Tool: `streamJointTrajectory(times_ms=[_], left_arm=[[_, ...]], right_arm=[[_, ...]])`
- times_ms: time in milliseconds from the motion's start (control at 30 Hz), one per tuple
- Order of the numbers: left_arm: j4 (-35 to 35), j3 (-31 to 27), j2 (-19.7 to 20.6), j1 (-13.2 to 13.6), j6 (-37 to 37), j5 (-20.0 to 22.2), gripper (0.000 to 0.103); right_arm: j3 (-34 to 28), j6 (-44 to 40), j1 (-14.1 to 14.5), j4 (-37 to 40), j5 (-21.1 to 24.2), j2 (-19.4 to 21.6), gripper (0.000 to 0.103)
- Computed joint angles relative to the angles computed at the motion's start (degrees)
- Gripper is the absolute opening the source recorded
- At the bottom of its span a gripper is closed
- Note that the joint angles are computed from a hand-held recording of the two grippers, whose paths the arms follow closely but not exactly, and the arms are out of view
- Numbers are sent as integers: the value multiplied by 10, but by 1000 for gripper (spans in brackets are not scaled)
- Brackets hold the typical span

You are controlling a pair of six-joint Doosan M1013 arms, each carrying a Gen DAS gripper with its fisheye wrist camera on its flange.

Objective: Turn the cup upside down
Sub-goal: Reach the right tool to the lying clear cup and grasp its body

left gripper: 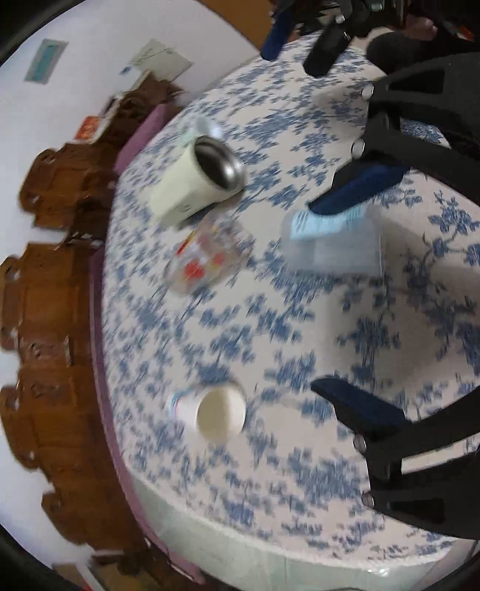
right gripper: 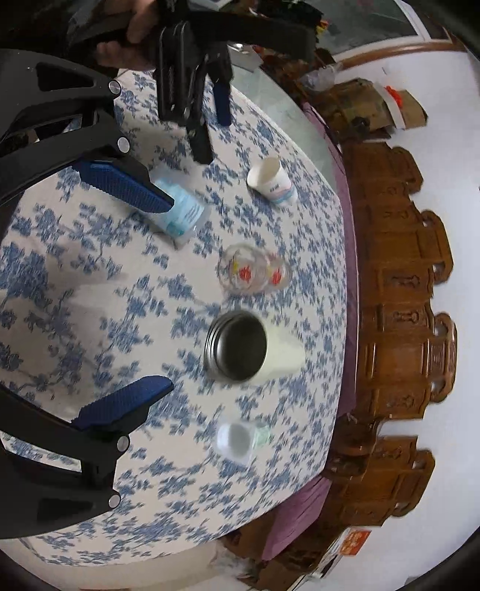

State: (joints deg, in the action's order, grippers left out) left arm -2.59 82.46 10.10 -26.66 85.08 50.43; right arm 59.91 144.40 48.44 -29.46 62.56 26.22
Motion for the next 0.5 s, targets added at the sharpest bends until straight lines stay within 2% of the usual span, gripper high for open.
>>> streamJointTrajectory(times_ms=[67,300,500], left_arm=[[9,9,-10,9,-17,-12,95],[75,36,-33,26,-83,-43,95],[96,56,-46,37,-110,-71,95]], right_arm=[[-18,-16,-1,5,5,10,91],[-93,-90,-12,77,25,57,91],[-160,-126,-28,175,68,104,88]])
